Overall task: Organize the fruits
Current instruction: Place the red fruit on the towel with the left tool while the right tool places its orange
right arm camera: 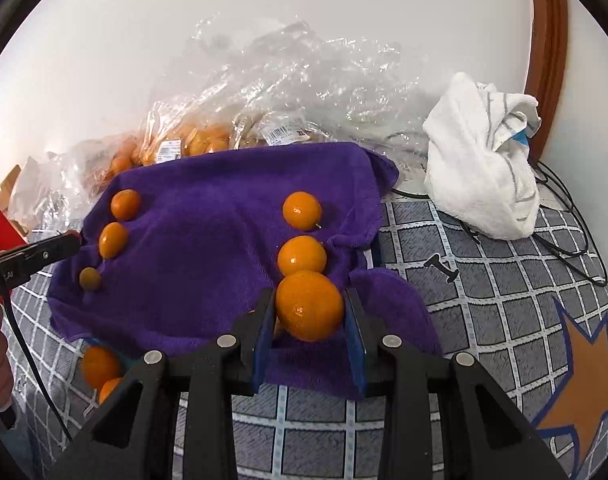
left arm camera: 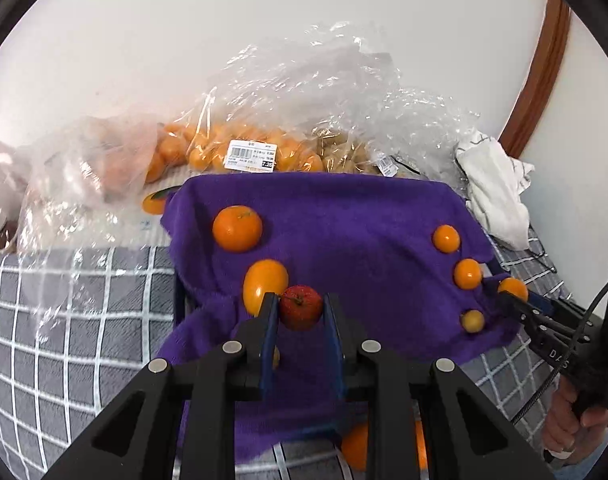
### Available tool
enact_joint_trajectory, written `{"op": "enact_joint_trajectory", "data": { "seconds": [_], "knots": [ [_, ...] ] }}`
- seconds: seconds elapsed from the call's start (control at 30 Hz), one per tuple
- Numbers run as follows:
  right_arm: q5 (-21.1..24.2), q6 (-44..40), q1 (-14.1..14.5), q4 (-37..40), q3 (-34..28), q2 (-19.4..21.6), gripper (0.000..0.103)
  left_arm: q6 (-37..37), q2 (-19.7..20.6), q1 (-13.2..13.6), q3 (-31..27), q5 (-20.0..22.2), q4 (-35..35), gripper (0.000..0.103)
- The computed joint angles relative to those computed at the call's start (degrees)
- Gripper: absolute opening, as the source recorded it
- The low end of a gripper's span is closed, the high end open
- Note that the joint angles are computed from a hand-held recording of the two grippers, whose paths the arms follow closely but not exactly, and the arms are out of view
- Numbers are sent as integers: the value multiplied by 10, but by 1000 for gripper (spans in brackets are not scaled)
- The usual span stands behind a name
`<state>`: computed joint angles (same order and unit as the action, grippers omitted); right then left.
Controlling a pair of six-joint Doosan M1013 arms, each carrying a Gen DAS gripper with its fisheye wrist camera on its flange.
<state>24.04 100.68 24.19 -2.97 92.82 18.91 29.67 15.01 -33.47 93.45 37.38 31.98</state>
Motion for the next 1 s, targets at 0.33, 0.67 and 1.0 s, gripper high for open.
{"op": "enact_joint_trajectory", "data": {
  "seconds": [0.33,0.67,1.0],
  "knots": [
    [19,51,9,-78,-9,17,33,35,20,5,2,-21,-6,22],
    [8,72,10,-103,-5,18,33,61,19,20,9,-51,-58,22],
    [8,88,14,-134,-1,15,36,61,23,19,6,-48,-53,22]
  ]
}}
